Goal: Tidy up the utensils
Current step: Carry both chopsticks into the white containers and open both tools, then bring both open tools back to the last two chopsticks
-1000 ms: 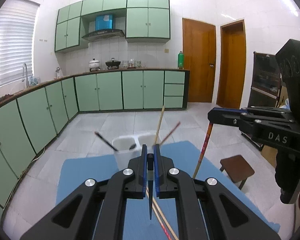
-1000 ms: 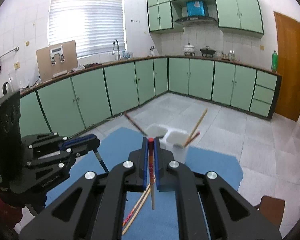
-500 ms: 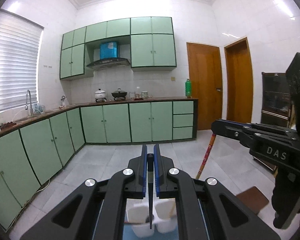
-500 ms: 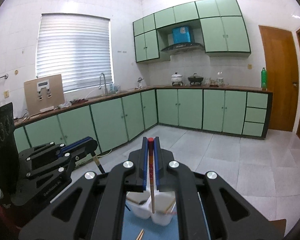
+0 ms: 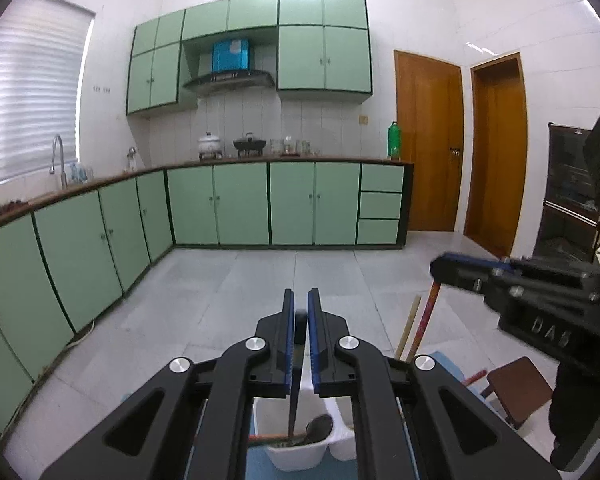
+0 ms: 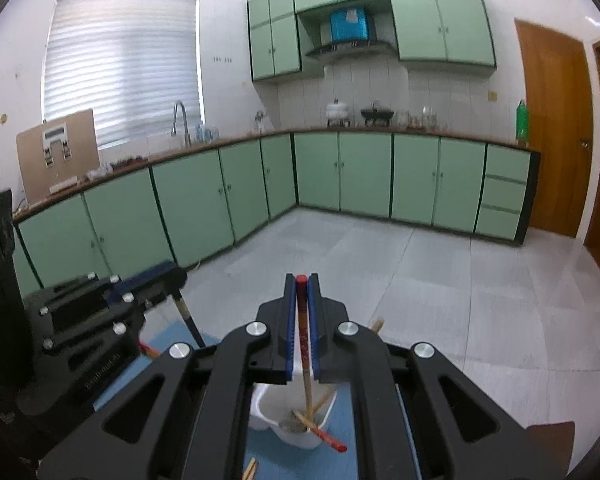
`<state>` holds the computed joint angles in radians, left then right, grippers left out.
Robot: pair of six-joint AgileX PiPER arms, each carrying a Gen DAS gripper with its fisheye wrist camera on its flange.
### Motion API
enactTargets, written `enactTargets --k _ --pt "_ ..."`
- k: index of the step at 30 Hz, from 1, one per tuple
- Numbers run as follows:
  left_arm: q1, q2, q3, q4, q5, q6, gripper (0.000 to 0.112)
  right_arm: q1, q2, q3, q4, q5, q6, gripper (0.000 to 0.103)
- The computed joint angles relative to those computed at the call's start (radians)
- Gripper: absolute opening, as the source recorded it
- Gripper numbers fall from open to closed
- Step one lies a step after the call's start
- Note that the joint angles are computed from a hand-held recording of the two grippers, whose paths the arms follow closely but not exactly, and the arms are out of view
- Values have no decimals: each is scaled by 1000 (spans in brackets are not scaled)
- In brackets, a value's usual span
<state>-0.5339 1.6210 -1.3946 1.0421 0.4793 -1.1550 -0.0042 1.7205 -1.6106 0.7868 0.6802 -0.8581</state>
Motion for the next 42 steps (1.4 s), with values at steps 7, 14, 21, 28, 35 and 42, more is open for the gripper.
enactTargets --k 7,14,21,28,35,42 --pt "9 -61 92 -28 -20 -6 22 3 -93 169 5 -81 -37 32" --pt "-77 -201 241 48 30 -130 42 -75 -283 375 173 -99 -214 67" --pt "-270 -360 471 126 204 -346 54 -217 -519 703 324 -26 -434 90" --pt "-481 -396 691 114 351 -574 57 -287 -665 973 308 22 -458 96" --pt "-598 -337 820 87 377 -740 57 -213 -743 1178 260 -80 -444 96" --pt "-667 -307 870 42 384 -802 58 -153 -759 1285 234 -149 -419 96"
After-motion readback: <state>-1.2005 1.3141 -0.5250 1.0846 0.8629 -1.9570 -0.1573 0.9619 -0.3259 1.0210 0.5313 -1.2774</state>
